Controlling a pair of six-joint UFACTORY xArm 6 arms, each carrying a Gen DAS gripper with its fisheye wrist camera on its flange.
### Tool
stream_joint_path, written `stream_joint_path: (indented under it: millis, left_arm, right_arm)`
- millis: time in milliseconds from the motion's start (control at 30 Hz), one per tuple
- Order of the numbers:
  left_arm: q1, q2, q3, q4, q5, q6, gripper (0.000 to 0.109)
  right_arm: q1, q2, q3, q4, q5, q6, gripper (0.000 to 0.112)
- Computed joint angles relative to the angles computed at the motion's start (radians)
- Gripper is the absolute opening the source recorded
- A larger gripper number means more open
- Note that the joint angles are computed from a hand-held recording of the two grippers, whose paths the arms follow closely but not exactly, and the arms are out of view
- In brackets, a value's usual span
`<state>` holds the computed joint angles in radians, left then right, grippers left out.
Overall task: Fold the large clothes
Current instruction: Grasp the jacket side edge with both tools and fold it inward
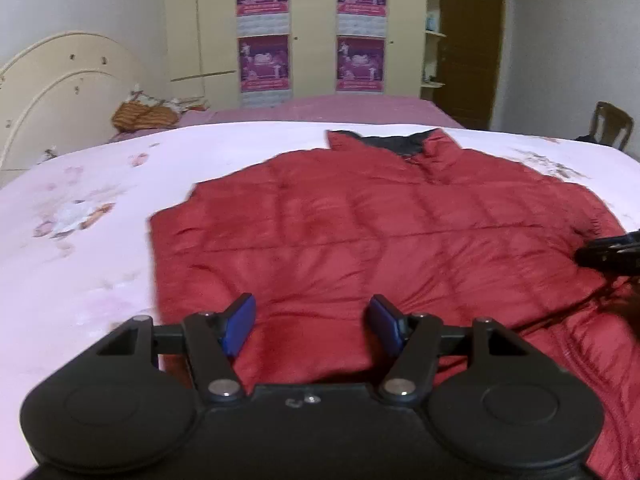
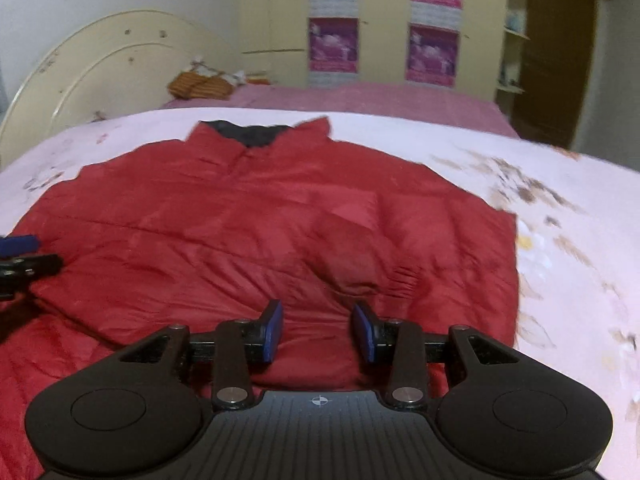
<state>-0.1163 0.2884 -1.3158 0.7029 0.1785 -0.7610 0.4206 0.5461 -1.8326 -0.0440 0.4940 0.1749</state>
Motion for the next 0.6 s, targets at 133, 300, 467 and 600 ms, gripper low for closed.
stream_joint_path:
  millis: [133, 300, 467, 600]
  left_arm:
    - [0.030, -0.099, 0.090, 0.065, 0.018, -0.077, 0.077]
    - [0.063, -0.276, 0.285, 0.039, -0.001, -0.049, 0.093]
    - [0.060, -0.472, 0.528, -0.280, -0.028, 0.232, 0.086]
    - [0.043, -0.619, 0.690, -0.508, -0.020, 0.366, 0.077]
  right_arm:
    - [-0.003, -0.030, 0.016, -0.035, 0.022, 0.094, 0.038]
    - [-0.021, -0.225, 0.251, -0.086, -0.061, 0.211, 0.093]
    - [-0.059, -0.490, 0.573, 0.046, -0.092, 0.215, 0.091]
    - [-0.096, -0.712, 0.808, 0.120, -0.074, 0.267, 0.071]
